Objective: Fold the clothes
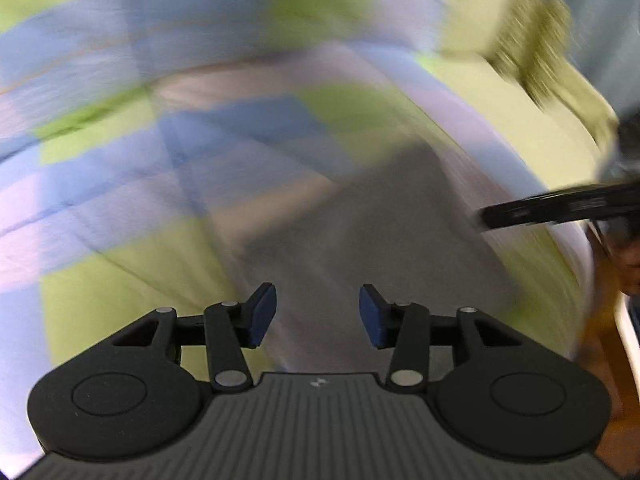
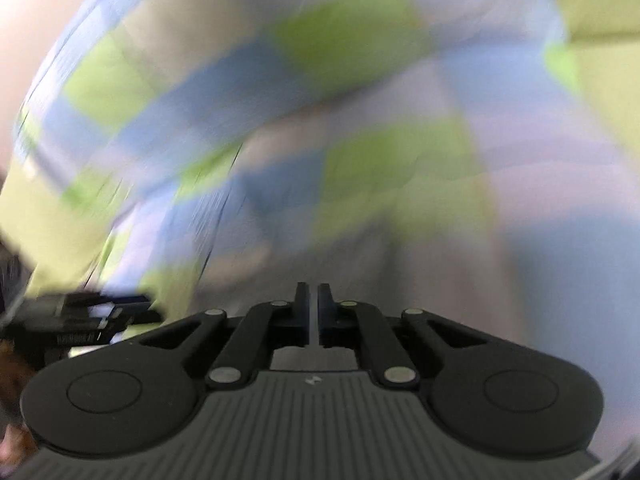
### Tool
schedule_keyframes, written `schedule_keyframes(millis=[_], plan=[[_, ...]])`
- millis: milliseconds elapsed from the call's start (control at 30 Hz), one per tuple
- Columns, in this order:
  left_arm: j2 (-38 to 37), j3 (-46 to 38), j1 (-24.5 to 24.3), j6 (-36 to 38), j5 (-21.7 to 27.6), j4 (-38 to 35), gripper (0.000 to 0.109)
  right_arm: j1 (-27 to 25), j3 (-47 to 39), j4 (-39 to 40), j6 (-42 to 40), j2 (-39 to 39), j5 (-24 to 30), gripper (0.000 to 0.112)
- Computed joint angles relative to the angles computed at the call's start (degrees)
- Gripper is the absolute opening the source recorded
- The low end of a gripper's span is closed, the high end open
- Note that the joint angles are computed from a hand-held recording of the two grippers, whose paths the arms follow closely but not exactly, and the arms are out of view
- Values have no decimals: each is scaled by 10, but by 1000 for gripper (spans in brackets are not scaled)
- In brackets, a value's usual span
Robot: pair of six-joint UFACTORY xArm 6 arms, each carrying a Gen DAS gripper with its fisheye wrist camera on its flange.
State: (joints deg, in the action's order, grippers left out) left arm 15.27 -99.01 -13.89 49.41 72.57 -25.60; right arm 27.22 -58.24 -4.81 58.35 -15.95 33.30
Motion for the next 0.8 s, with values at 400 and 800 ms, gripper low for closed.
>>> schedule_keyframes(millis=[400,800], plan=[[-240,318,-59,251,-271,120,52,106,-16,-153,-177,-41,161,24],[-298,474,-89,494,-477,125,0,109,-19,-231,-375,6,108,0]])
